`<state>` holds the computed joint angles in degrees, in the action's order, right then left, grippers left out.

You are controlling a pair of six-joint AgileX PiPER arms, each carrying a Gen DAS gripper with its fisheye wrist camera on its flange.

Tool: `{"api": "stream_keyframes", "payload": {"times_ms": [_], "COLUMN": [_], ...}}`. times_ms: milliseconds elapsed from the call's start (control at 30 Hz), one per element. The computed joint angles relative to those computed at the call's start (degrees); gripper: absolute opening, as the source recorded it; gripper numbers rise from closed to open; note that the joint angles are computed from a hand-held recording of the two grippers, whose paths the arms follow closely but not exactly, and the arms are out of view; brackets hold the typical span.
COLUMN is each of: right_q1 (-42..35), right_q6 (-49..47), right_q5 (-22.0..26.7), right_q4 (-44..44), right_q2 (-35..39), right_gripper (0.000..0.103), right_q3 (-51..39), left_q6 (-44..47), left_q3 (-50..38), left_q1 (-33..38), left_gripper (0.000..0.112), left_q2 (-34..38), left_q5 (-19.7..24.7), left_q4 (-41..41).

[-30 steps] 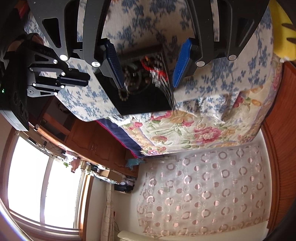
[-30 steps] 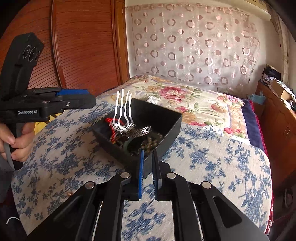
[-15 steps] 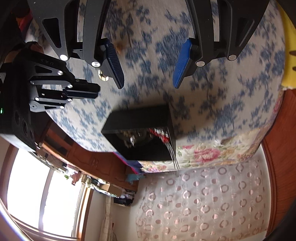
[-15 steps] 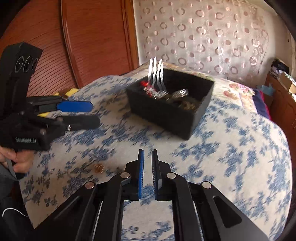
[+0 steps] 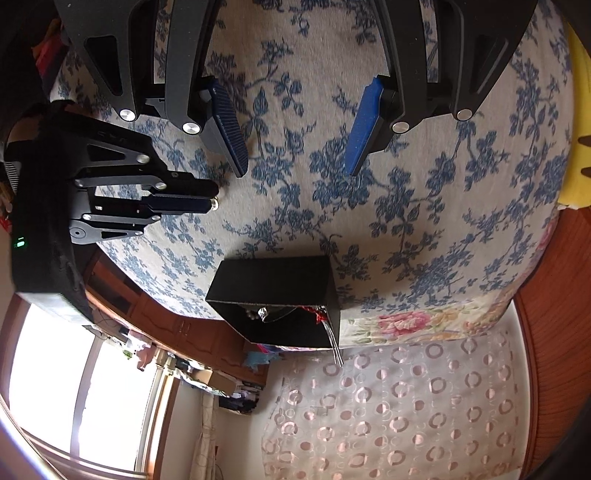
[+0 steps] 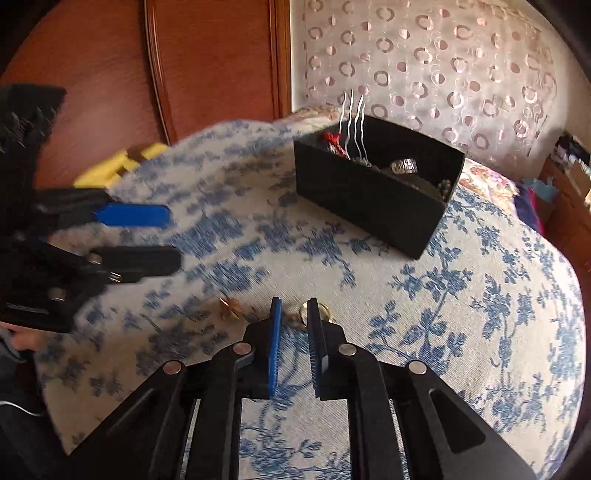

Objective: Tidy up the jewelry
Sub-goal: 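Grasp the bronze flower charm with the left tool while the right tool grasps the gold ring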

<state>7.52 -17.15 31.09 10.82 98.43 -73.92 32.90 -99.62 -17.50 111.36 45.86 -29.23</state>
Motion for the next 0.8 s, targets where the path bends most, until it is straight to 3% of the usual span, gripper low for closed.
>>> {"api": "stream_keyframes", "payload": {"times_ms": [167,367,467,667,800], "right_q1": [-0.6,-0.9,-1.0,-1.6,-0.3], "right_q6": [-1.4,-0.4,3.1,7.5,13.5], "right_q5": [0.0,-3.8,-5.6,-8.5,-10.2], "right_q4": [1.1,1.4,-1.0,-3.1,-9.6], "right_q2": [0.2,-2.1,-3.2,-4.6,-5.4], "right_gripper": [0.015,0.011,0.011,0.011,0.011], "right_q3": [-0.2,3.1,4.3,6.1,7.2], "left_q6": [0.3,1.3,1.7,-0.9,-2.0], "left_q3": [1.4,1.1,-2.4,-7.1,-8.3], "left_q1": [0.0,-1.8,-3.2,-6.2,-6.7], "left_gripper": [0.052,0.051,0.034,0.031,0.031], "left_q2": [-0.9,-0.6,1.7,4.6,5.4], "left_q5": [0.1,0.7,3.6,5.3,5.8], "left_q4": [-0.1,-0.5,-0.3,4.7,5.6]}}
